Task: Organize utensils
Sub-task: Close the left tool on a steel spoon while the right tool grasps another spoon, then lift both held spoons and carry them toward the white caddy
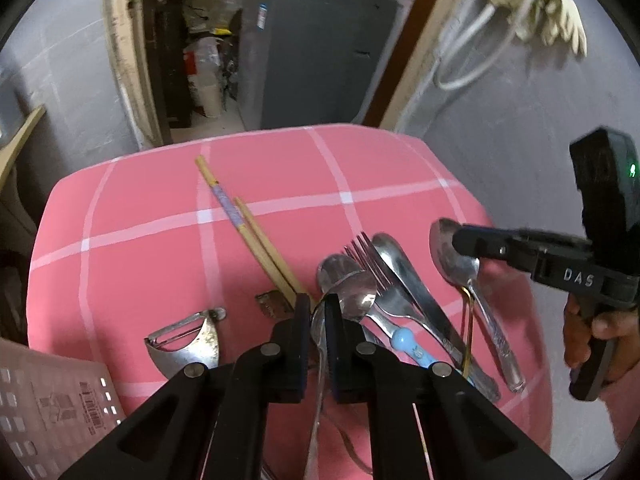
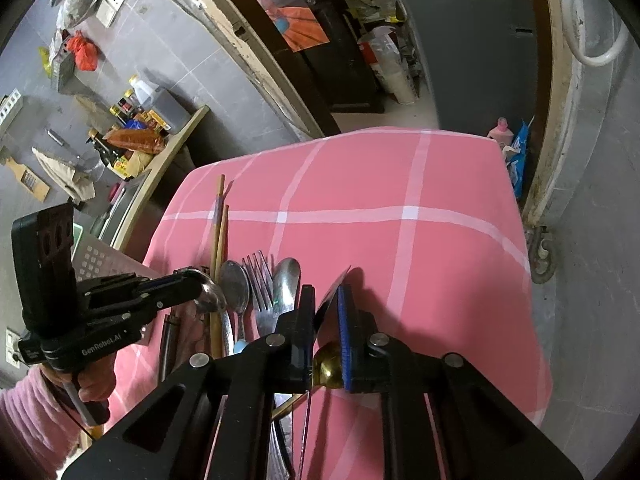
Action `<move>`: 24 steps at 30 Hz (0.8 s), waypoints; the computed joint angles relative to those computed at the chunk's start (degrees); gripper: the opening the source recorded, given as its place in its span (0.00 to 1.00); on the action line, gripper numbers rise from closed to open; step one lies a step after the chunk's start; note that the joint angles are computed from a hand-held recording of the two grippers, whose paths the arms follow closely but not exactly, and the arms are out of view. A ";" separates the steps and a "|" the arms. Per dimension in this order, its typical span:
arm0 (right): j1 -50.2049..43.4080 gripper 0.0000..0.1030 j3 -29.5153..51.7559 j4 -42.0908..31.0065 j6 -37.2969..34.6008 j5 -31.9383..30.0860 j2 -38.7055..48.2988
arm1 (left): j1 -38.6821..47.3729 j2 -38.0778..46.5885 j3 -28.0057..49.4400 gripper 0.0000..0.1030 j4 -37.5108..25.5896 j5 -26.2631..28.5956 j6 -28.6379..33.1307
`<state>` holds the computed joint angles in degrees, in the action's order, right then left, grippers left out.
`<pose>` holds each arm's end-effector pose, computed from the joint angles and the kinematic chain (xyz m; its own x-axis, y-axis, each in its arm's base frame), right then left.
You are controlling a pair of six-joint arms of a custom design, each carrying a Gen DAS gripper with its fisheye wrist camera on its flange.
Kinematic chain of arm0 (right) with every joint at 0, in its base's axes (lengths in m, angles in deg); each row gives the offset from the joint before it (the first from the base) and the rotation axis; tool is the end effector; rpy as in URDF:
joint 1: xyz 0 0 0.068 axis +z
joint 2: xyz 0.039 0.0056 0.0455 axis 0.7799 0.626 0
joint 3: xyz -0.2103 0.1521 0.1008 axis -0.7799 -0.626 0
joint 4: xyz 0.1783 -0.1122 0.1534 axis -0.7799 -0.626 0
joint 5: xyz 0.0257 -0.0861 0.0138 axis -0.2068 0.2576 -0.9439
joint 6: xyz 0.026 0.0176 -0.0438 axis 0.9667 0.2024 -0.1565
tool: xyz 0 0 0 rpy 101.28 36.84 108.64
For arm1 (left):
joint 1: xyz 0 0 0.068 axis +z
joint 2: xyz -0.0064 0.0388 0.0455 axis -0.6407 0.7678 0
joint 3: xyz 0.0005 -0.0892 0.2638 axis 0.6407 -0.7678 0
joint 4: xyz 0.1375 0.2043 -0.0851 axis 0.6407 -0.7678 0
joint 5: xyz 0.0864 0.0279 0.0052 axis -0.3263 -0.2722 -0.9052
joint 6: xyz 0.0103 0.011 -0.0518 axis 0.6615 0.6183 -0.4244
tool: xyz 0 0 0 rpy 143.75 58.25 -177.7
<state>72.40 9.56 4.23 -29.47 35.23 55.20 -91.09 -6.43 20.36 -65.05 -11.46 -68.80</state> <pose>0.2374 0.1089 0.2491 -0.8640 -0.2336 -0.4460 -0.4383 0.7849 0.4380 0.1521 -0.1754 0.3029 -0.8852 -0.0839 -0.4576 0.0109 0.9796 -0.2007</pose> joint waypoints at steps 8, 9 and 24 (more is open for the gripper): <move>-0.69 0.08 -0.94 -0.72 -0.24 -1.68 -0.90 | -0.17 2.88 2.80 0.03 -1.46 2.14 1.67; -0.87 0.07 -1.39 -0.70 -0.05 -2.05 -1.55 | -0.59 2.52 2.73 0.03 -1.53 2.16 0.20; -7.56 0.02 -17.08 10.30 20.91 -19.81 -21.83 | -20.96 1.73 11.27 0.03 -20.62 -17.49 -30.77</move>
